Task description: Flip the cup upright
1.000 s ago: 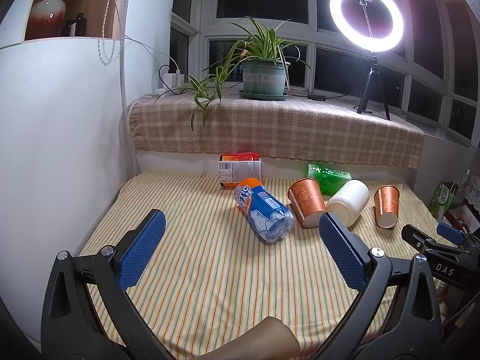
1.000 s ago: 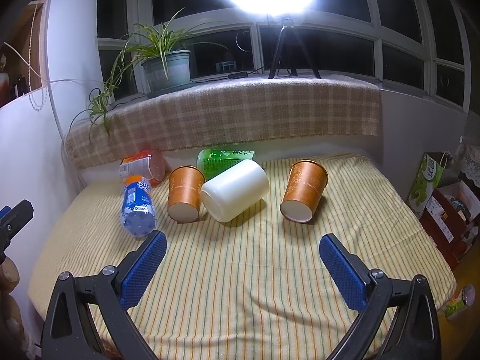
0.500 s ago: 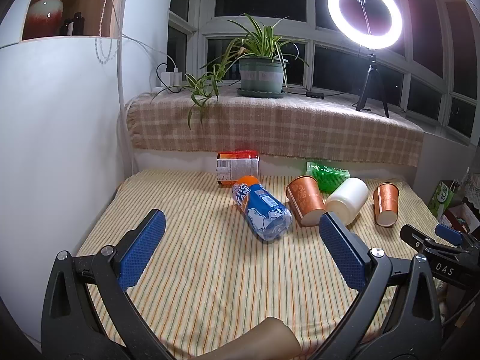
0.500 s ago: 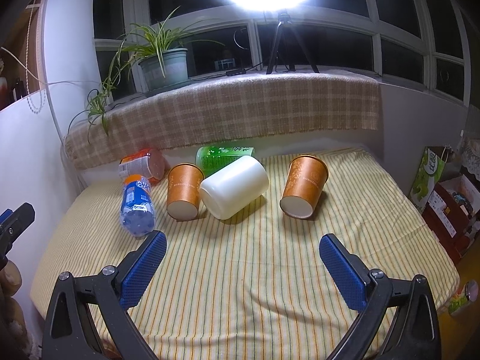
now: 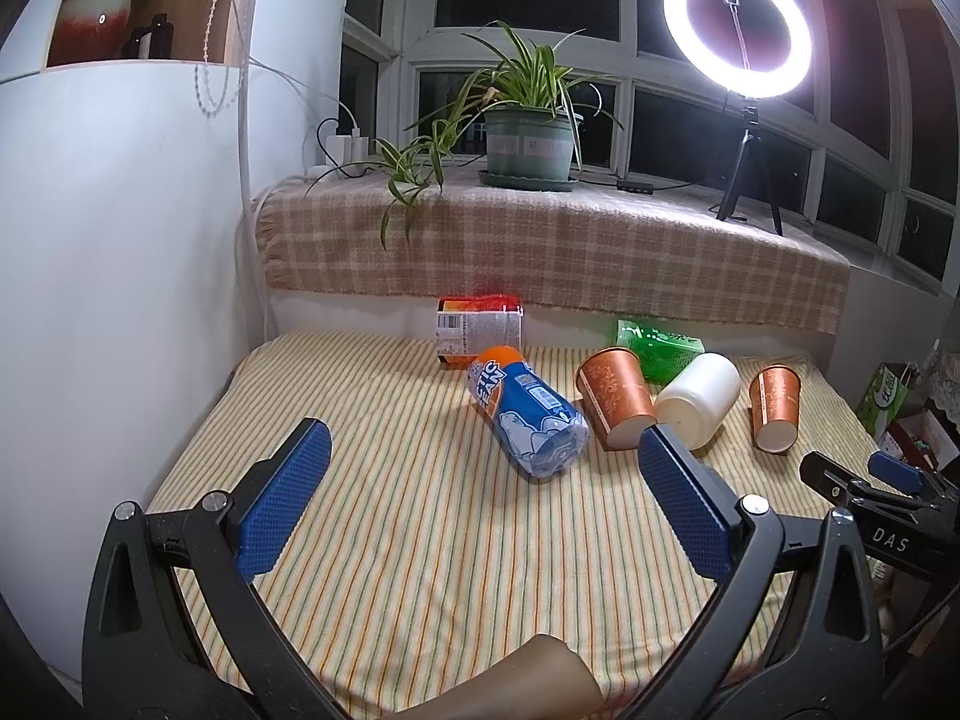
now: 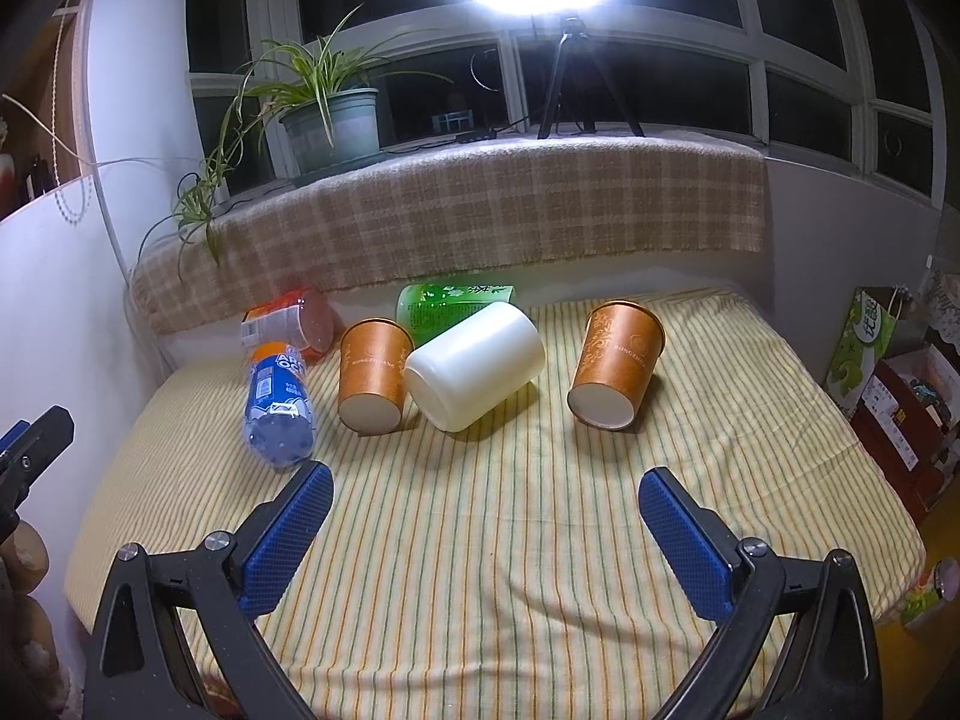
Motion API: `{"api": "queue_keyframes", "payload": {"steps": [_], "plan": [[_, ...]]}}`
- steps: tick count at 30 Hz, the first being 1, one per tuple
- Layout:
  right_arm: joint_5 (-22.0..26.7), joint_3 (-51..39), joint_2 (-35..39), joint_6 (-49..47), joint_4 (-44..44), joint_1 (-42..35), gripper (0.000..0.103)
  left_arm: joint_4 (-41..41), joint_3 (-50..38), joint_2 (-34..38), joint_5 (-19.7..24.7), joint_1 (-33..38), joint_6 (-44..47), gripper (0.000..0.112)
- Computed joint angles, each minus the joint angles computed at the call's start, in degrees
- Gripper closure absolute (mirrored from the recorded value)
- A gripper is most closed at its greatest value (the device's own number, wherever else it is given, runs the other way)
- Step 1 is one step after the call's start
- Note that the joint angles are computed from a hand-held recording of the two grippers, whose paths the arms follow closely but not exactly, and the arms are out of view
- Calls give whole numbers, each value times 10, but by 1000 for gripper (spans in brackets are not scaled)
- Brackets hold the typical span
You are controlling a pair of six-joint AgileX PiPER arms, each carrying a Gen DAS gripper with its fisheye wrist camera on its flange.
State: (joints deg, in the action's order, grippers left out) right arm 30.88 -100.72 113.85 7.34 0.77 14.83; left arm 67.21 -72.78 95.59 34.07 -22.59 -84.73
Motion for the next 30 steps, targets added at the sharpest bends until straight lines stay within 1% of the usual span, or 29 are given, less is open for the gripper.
{"api": "queue_keyframes", "payload": {"steps": [18, 25, 30], "plan": [[11, -11, 10, -23, 27, 1, 0, -14, 8, -4, -18, 19, 9, 9], [29, -45, 31, -43, 42, 6, 0, -26, 16, -7, -27, 30, 13, 9], [52, -85, 55, -67, 62, 11, 0, -33, 25, -11, -27, 36, 14, 9]]}}
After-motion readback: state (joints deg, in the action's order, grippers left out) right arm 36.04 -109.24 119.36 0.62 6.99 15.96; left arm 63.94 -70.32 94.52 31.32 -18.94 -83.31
